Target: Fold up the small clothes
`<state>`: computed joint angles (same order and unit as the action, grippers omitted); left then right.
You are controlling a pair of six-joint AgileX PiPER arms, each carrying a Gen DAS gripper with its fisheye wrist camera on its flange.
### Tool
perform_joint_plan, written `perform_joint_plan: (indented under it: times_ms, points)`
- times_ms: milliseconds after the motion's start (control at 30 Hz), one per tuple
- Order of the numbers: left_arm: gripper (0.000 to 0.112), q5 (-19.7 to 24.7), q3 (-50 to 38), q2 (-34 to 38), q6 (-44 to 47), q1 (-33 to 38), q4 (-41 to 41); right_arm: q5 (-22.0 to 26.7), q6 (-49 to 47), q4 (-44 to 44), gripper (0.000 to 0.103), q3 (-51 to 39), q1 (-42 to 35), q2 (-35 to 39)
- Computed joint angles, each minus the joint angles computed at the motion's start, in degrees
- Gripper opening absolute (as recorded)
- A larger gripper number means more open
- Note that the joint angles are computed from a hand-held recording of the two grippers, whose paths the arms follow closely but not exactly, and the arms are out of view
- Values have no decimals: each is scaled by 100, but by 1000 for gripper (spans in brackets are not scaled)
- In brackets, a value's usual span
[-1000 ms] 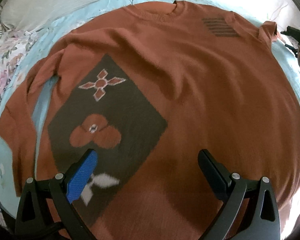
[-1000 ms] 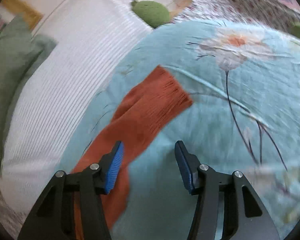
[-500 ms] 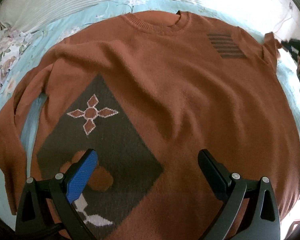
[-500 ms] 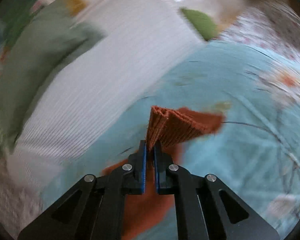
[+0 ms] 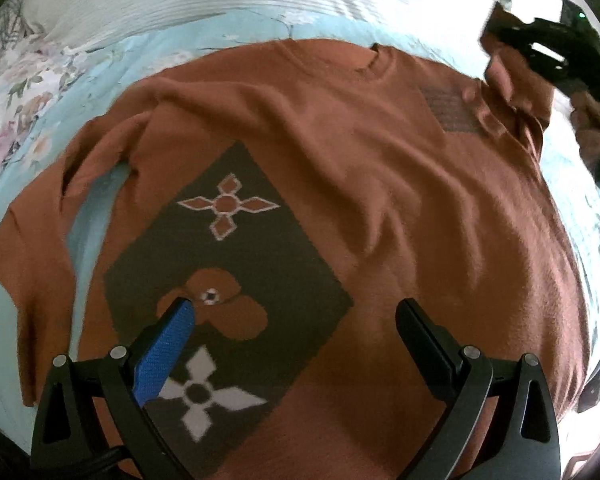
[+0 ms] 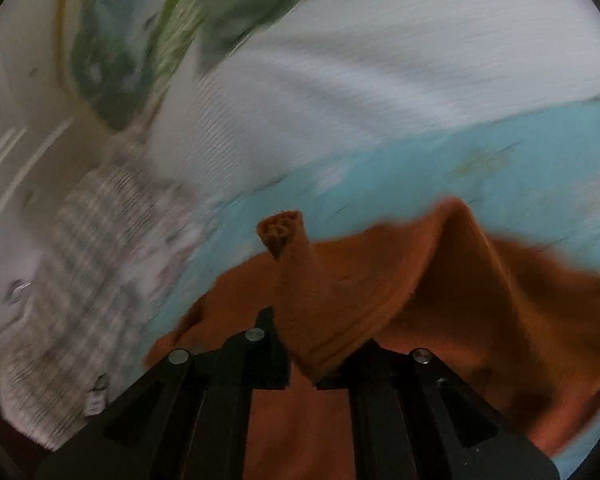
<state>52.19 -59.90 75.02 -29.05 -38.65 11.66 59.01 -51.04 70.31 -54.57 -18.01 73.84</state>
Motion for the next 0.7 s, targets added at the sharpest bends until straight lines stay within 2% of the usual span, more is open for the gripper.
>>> perform_joint_plan:
  times_ms: [100,233,367,400,467,600,700]
  points:
    - [101,-51,170,-167,61,152,-65,-728,-16,278,7,231,1151,332]
    - [101,-202,224,-189,423,543,-459,-1175,-123,819,7,255,1995,876]
    - [101,-411,284,-224,980,945,-1008,-1425,-81,989,8,11,2715,1532]
    - [101,-476,264,-197,1077,1008,-1083,-1487,-1,1005,11,-53,2849,1652]
    - [101,-574,111,-5,1195,1077,-1137,-1573,122,1012,13,-94,2953,1789]
    - [101,-745,-307,475,1642,1389,-1481,-1541,-71,1369,36,486,2634,1350]
    - [101,-1173,-586,795,1816,1649,-1585,-1512,-247,1427,37,1069,2248,708]
